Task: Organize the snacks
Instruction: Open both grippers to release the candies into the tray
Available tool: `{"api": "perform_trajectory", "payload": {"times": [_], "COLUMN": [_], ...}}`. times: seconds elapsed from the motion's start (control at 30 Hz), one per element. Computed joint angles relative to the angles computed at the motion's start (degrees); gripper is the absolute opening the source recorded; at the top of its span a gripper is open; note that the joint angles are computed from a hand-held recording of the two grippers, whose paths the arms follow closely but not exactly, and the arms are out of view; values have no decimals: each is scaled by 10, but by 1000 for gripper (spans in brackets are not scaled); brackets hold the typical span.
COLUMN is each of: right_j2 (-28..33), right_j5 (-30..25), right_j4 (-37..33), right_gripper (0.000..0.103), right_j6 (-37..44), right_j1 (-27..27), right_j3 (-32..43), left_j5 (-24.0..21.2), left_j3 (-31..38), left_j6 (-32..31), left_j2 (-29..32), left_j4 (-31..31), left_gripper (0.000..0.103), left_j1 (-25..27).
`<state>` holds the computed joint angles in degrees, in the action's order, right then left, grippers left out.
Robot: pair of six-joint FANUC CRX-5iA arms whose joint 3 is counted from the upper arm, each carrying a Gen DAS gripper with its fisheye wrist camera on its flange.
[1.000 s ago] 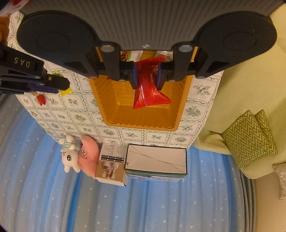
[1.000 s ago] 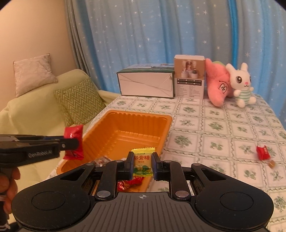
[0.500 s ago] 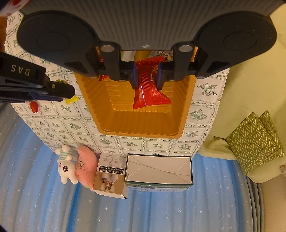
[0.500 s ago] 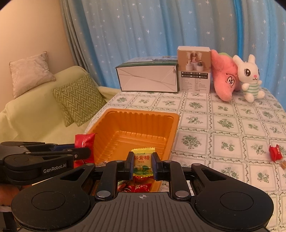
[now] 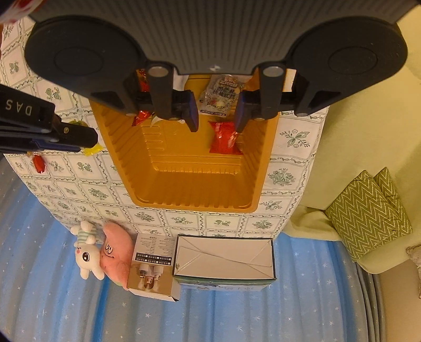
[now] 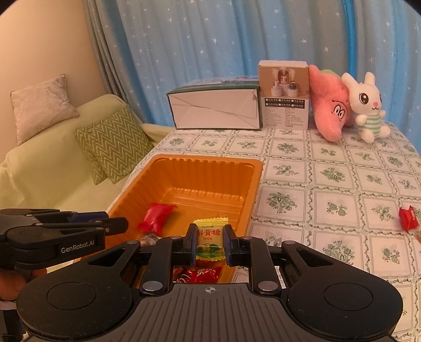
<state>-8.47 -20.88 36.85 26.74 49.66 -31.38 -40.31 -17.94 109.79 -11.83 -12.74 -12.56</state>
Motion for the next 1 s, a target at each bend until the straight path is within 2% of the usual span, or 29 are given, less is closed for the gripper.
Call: {"api": "perform_trajectory", "payload": {"times": [0.3,0.5,0.57,0.6,0.73,0.8,0.87,1.0], "right_j2": [9,24,24,22,6,-9,-25,-61], "right_j5": [14,14,15,16,7,4,-3,-28], "right_j4": [-35,-125,-139,-126,-119,-97,-76,-38], "right_gripper": [20,22,33,45,48,48,49,65], "right_j6": [33,107,111,95,74,52,31,-9], "right_j1": [6,6,4,3,-3,-4,-3,-2], "right_j3": [16,51,54,48,35,18,1,-33], "left_j5": [-11,-14,-18,-18,-19,-17,-10,-21], "left_j3": [-9,-18,-20,-22,-26,-27,-32,-22], "left_j6": [6,8,14,15,20,23,28,55], "left_j2": [-28,-42,-47,-49,-57,-60,-67,-69], "left_j4": [-15,-15,-19,-19,-18,-16,-9,-21], "left_gripper": [26,26,28,30,36,44,58,61], "left_j1": [5,13,13,13,9,4,1,-21]}}
